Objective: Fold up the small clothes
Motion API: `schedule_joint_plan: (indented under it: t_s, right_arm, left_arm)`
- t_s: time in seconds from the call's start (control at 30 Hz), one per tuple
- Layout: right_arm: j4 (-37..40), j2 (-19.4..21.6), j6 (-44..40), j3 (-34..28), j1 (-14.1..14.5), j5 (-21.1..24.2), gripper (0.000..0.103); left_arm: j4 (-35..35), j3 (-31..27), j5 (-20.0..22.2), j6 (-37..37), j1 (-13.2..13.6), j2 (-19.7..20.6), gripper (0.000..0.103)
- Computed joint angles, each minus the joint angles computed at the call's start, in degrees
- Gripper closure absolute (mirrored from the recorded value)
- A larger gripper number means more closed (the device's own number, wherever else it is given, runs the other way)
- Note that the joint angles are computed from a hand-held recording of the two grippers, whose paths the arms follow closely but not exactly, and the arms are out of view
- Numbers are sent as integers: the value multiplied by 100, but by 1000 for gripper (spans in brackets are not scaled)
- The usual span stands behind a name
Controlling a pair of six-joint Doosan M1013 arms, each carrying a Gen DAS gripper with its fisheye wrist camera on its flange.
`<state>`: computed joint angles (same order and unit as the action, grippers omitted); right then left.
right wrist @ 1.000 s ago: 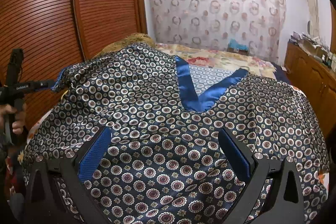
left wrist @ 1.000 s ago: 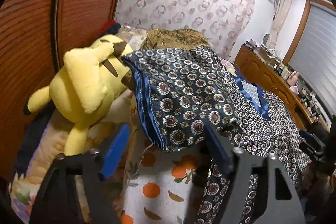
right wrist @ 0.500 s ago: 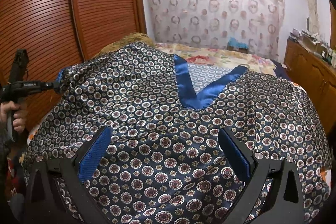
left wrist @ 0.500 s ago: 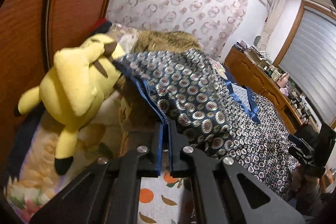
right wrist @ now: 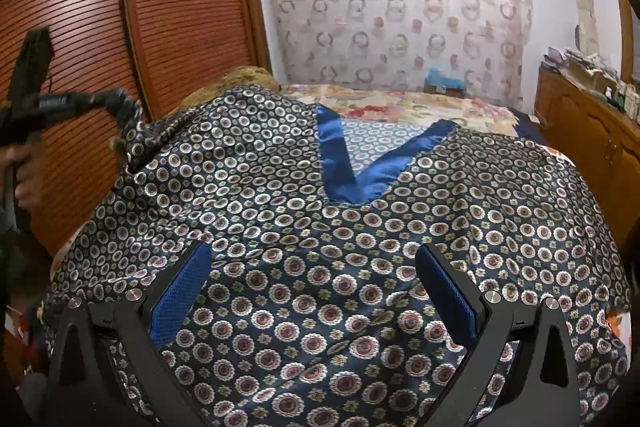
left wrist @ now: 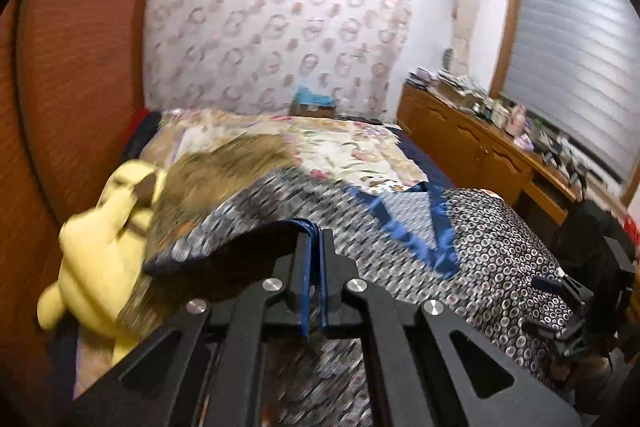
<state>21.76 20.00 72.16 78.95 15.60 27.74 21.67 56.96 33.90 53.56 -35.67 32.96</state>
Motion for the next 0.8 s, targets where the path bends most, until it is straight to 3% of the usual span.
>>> schedule_joint_plan:
  t_s: [0.17,0.33,0.37,0.4,0.57,0.8]
  right_arm:
    - [84,-53,-41,69,-57,-58,0]
    - [108,-68,-81,72,-98,-39,0]
    - [103,-66,-92,62,-104,-24,0]
    - [94,-60,-98,46,-108,-5,0]
    - [98,35,-264,-163,-111,195,0]
    - [511,481,-1063,-1011,-59,850,3]
  left_arm:
    - [-502,-913,632,859,-79,492,103]
    - [-846,-1016,850,1145,-108,545,97]
    - [-854,-980,876,1129,-111,520,89]
    - [-836,-923,857,1100,-111,484,74]
    - [-527,-564,777,768,-103,279,48]
    - [320,256,517,-200,-57,-160,46]
